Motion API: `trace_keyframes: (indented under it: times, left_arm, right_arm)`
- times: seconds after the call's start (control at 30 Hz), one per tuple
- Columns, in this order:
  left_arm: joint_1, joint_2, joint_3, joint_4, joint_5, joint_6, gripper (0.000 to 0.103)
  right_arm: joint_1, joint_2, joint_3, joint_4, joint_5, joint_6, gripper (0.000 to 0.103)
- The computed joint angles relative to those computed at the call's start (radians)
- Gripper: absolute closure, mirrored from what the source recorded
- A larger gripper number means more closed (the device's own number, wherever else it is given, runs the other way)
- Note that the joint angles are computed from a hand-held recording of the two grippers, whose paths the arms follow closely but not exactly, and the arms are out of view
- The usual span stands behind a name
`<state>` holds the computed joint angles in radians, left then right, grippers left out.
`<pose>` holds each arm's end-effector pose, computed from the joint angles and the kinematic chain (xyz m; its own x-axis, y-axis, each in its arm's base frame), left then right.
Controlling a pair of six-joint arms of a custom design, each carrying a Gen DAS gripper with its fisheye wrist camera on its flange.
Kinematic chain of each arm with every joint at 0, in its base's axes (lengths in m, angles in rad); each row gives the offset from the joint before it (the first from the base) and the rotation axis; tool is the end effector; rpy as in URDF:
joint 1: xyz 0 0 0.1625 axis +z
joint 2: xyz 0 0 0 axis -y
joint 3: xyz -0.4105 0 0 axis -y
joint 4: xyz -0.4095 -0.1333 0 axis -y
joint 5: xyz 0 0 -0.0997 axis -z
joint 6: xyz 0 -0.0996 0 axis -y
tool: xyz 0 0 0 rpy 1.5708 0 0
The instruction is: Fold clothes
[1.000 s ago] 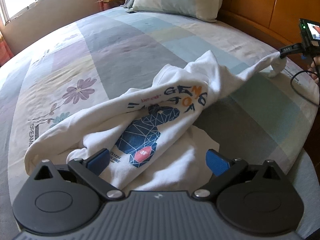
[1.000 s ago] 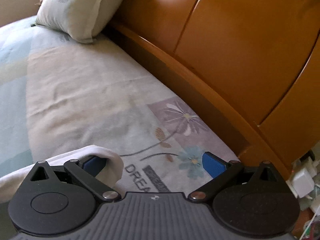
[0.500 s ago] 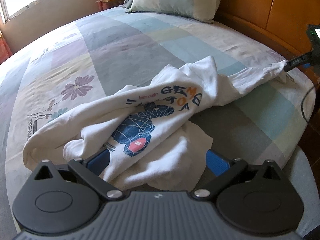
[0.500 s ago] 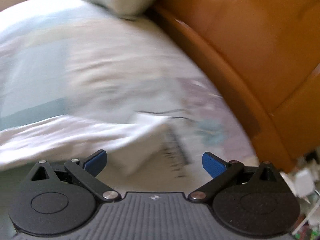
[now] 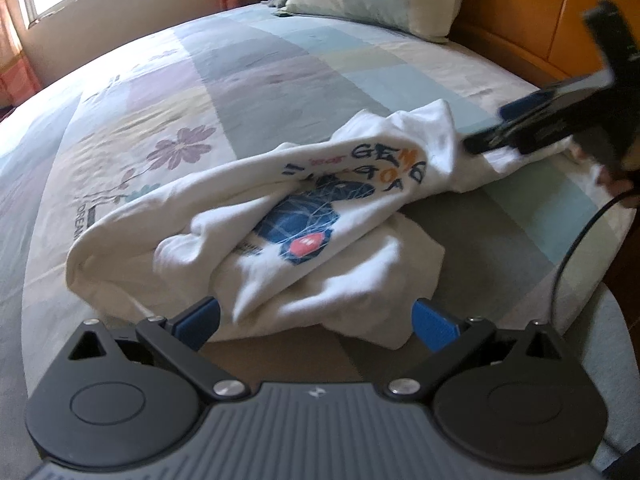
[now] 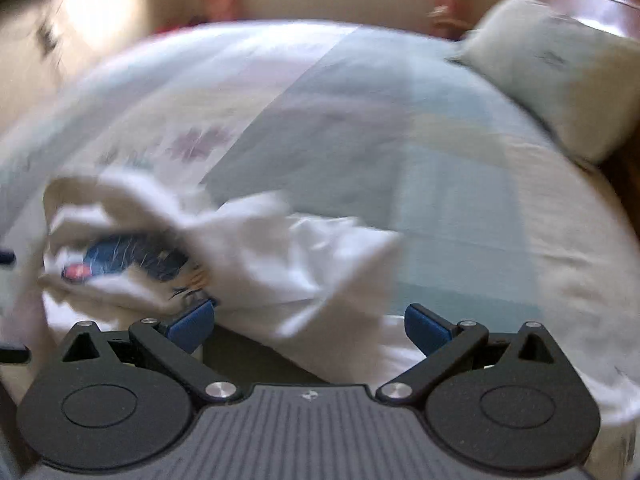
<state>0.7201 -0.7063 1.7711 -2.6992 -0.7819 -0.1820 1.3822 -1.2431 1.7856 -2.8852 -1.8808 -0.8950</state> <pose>-0.3276 -0.5587 0.0070 -0.6261 0.3726 -0.6849 0.6476 0.7377 -0.1907 -0.0152 -0.6287 0.3413 -0.6650 -0.3068 0.6809 -0.6147 0.7427 -0.2657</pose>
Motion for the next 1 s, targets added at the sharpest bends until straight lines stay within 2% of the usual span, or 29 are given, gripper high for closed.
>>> trace_keyframes:
  times: [0.13, 0.27, 0.6, 0.73, 0.87, 1.0]
  left_arm:
    - [0.012, -0.012, 0.01, -0.005, 0.015, -0.008, 0.002]
    - [0.025, -0.007, 0.009, -0.024, 0.033, 0.004, 0.002]
    - [0.059, 0.01, -0.014, -0.064, 0.011, 0.044, 0.002]
    - [0.07, 0.011, -0.018, -0.068, 0.012, 0.045, 0.002]
    - [0.077, -0.004, 0.0, -0.081, 0.016, 0.028, 0.002]
    - [0.082, -0.033, 0.032, -0.089, 0.006, 0.007, 0.002]
  right_arm:
    - [0.033, 0.105, -0.043, -0.038, -0.09, -0.08, 0.0]
    - [0.042, 0.204, -0.113, -0.119, -0.133, -0.113, 0.0]
    - [0.044, 0.402, -0.44, -0.039, -0.131, 0.073, 0.0]
    - [0.05, 0.473, -0.543, -0.046, -0.156, 0.103, 0.0]
    - [0.056, 0.465, -0.538, -0.045, -0.164, 0.111, 0.0]
    - [0.052, 0.341, -0.393, -0.024, -0.085, 0.103, 0.0]
